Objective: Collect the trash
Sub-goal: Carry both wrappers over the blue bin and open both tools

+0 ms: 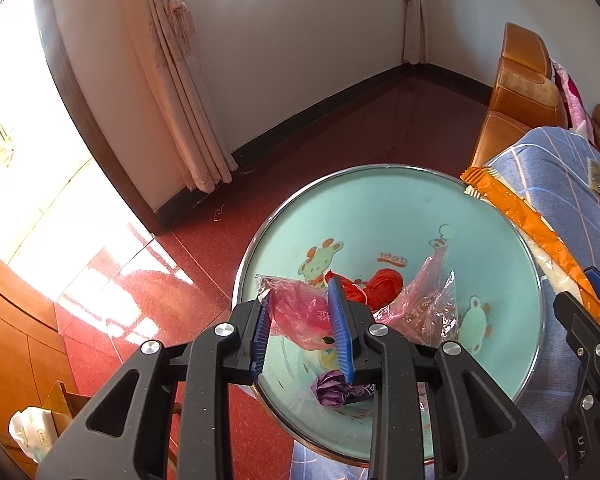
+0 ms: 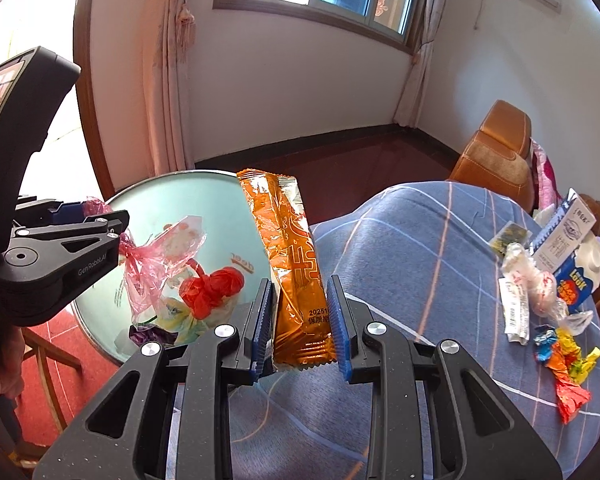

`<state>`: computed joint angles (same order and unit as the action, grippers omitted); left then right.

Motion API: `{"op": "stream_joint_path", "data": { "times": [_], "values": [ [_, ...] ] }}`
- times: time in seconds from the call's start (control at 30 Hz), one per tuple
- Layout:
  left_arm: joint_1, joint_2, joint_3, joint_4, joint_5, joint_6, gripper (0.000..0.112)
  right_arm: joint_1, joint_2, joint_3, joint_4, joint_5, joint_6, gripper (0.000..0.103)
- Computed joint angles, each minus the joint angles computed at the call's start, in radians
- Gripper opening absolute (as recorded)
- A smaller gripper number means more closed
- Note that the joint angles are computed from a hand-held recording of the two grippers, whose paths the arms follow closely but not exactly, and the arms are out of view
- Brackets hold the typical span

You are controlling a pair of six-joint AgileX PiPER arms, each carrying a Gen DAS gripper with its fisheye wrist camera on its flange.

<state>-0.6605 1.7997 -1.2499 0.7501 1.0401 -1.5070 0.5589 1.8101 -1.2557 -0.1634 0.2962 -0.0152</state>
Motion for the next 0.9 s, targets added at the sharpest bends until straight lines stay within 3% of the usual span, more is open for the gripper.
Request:
{"op": "stream_joint_path", "data": {
  "times": [0.3, 0.37, 0.4, 0.47, 0.77, 0.9],
  "values": [
    [0.025, 0.022, 0.001, -0.023, -0.020, 0.014, 0.036, 0.009, 0.089, -0.097, 0.097, 0.048, -0.094, 0.029],
    [0.023, 0.018, 0.006, -0.018, -0.017, 0.007, 0.040, 0.004, 0.102, -0.112, 0.120, 0.053, -0.121, 0.034],
    [0.024, 0.013, 0.013, -0.016, -0.018, 0.005, 0.041, 0.002, 0.098, -0.105, 0.135, 0.043, -0.134, 0.043],
    [0.020, 0.008, 0.015, -0.014, -0.010, -0.001, 0.046, -0.006, 0.082, -0.084, 0.196, 0.019, -0.197, 0.046],
    [-0.036, 0.002, -0.019, 0.019, 0.098, -0.040, 0.079, -0.046, -0.004, -0.022, 0.223, 0.008, -0.171, 0.046],
    [-0.079, -0.003, -0.045, 0.036, 0.157, -0.058, 0.084, -0.064, -0.058, 0.025, 0.214, -0.003, -0.146, 0.046]
  ]
}}
